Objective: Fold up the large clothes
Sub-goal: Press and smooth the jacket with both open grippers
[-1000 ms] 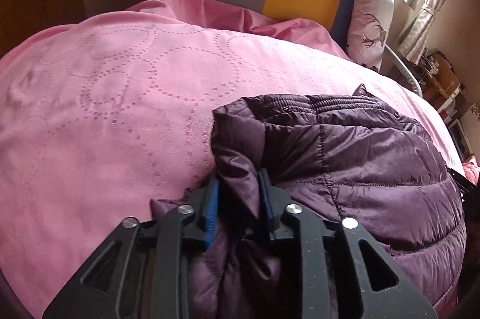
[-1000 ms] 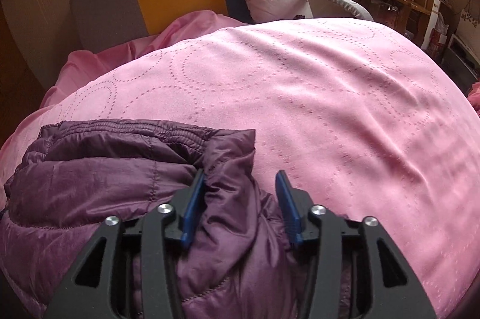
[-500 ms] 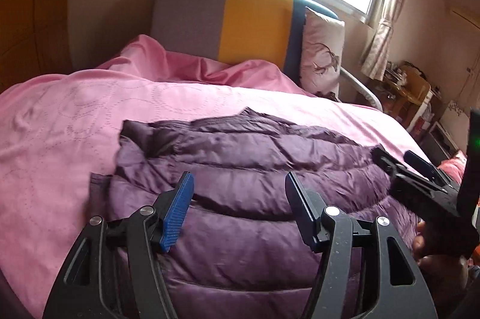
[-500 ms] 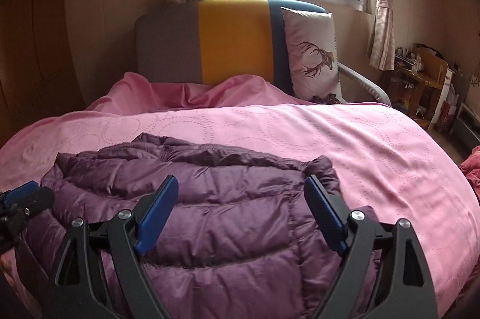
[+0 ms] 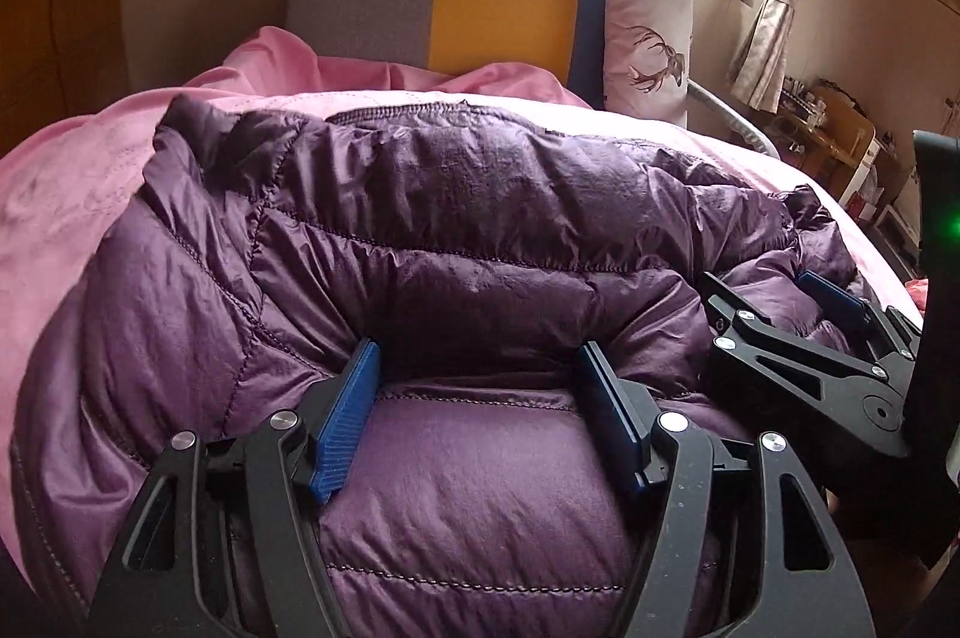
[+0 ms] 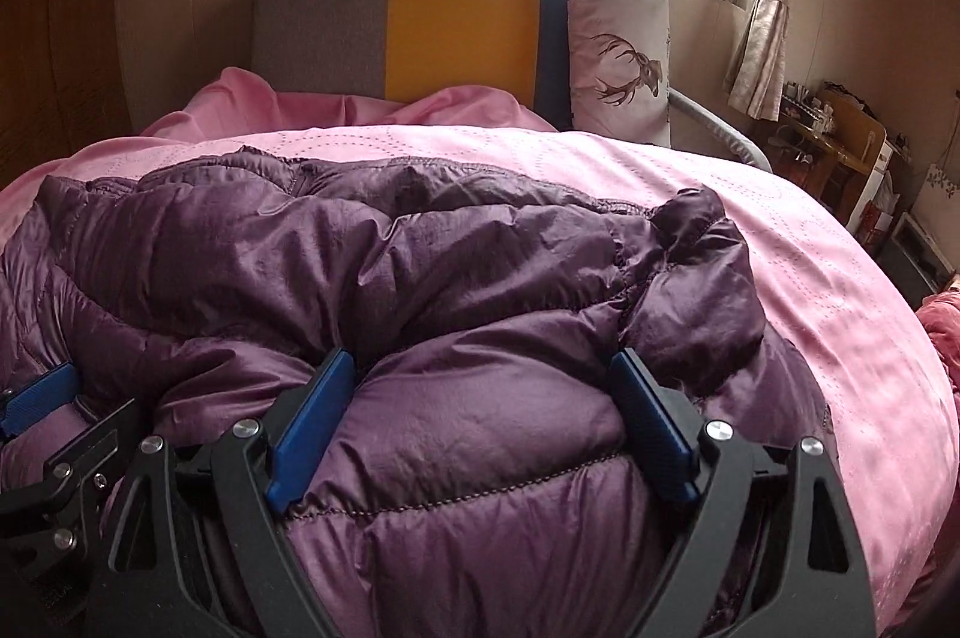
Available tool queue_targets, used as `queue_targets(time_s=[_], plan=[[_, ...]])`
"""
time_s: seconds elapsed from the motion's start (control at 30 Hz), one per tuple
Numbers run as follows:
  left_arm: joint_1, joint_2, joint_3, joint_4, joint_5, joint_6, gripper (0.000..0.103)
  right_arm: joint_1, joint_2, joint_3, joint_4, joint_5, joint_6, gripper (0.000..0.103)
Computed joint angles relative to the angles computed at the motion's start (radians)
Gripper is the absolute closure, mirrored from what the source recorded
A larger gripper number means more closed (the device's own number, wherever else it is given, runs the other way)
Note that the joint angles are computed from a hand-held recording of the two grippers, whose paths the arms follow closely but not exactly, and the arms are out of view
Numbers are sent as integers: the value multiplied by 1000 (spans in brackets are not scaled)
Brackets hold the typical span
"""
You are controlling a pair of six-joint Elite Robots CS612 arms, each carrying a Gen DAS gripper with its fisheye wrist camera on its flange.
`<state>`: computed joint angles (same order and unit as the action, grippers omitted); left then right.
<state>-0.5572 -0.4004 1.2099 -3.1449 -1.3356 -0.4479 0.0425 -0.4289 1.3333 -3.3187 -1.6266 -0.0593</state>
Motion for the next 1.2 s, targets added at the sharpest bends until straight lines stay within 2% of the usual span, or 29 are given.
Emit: queue_targets(time_s=[0.23,0.37,0.47,0.6,0.8,1.0,1.2], plan=[[1,7,-9,16,-2,2,37,0,6,-23,61,-3,-3,15],[-9,-29,10,75,37,16,37,-21,-28,8,93,72,8,12],[-15,-56,50,20,54,19,36,-37,-64,59,68,114,16,9],[-22,-80,80,-26,53,27,36,-60,-108,143,-19,127,23,7],[-36,-87,88,-48,46,79,36,-92,-154,228,-46,122,25,7],[-42,-78,68,-34,28,101,36,-110,-157,260,-39,106,21,11],[-40,-69,43,-10,17,111,36,-127,-149,278,-33,152,55,13]])
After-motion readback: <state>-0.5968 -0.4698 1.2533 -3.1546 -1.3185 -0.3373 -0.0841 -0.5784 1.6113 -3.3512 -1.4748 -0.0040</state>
